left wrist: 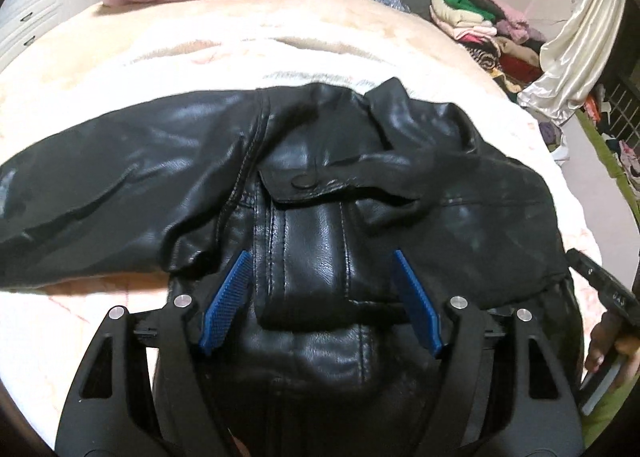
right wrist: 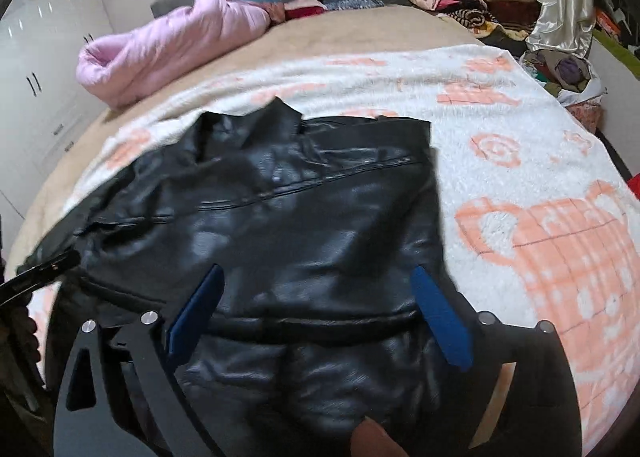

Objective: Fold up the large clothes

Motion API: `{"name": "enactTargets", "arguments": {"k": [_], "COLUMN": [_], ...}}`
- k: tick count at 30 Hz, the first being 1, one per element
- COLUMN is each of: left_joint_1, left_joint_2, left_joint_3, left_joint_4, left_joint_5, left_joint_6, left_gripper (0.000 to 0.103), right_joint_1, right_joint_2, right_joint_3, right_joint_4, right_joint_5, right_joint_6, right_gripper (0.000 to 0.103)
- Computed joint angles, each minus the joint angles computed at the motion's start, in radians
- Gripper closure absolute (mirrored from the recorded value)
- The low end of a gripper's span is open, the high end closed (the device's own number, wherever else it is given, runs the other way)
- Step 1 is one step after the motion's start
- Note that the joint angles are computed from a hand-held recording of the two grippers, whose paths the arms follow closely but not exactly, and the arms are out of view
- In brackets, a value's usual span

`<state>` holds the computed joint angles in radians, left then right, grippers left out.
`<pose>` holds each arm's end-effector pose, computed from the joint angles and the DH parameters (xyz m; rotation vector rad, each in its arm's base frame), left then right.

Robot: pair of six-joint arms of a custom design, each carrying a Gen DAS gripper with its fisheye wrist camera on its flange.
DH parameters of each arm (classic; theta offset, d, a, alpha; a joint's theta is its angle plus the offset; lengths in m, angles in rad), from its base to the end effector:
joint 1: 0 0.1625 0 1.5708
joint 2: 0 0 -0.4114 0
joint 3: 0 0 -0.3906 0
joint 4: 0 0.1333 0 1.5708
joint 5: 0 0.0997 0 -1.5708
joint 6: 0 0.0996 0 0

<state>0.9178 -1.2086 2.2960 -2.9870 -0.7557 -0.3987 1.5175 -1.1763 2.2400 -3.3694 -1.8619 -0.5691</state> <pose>-0.1061 -0.4775 0.1689 0.1366 2.4523 -0.8824 0.0787 -0.4906 0.1969 0.5073 -2.4829 0.8136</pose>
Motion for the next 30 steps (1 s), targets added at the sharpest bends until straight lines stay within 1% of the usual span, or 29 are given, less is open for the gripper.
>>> {"name": "enactTargets", "arguments": {"k": [1,2,3,4,6,7,8,9,14,17,23,27,30], "left_joint_1": [-0.006,-0.011,-0.015,-0.022,-0.032,-0.037,-0.04,-0.042,-0.05,-0.055,-0.054,-0.047,-0.045], "left_joint_2": [-0.011,-0.017,-0.016,-0.023,-0.022,-0.029,-0.031,-0.022,-0.046,-0.06,-0.107,-0.143,-0.172], "left_joint_3": [0.006,0.01,0.006,0.01,0.012,0.017,0.019,0.013,0.032,0.041,0.068,0.087,0.104], "left_joint_4": [0.001,0.003,0.009,0.014,0.01,0.012,0.014,0.011,-0.003,0.008,0.02,0.017,0.02], "left_joint_5": [0.0,0.001,0.001,0.003,0.007,0.006,0.01,0.015,0.018,0.044,0.069,0.077,0.096], "left_joint_6": [0.001,-0.001,-0.004,-0.008,-0.006,-0.007,-0.01,-0.012,-0.027,-0.034,-0.048,-0.052,-0.063], "left_gripper": [0.038,0.035,0.031,0.025,0.023,0.019,0.011,0.009,0.009,0.009,0.009,0.009,0.009], "right_joint_1": [0.005,0.009,0.016,0.024,0.037,0.043,0.051,0.058,0.089,0.109,0.166,0.21,0.242], "right_joint_2": [-0.002,-0.002,-0.003,-0.004,-0.008,-0.01,-0.006,-0.007,-0.001,0.004,0.04,0.079,0.107], "right_joint_3": [0.01,0.015,0.028,0.038,0.059,0.067,0.071,0.08,0.091,0.092,0.076,0.058,0.045], "right_joint_4": [-0.01,-0.018,-0.033,-0.042,-0.066,-0.073,-0.083,-0.092,-0.101,-0.1,-0.102,-0.116,-0.116], "right_joint_5": [0.0,0.001,0.006,0.004,0.009,0.013,0.01,0.011,0.004,-0.002,-0.035,-0.06,-0.07], "right_joint_6": [0.005,0.006,0.004,0.004,0.002,0.003,0.006,0.009,0.034,0.049,0.041,0.036,0.033], "right_gripper": [0.007,0.006,0.005,0.005,0.005,0.005,0.005,0.005,0.004,0.004,0.004,0.004,0.004]}}
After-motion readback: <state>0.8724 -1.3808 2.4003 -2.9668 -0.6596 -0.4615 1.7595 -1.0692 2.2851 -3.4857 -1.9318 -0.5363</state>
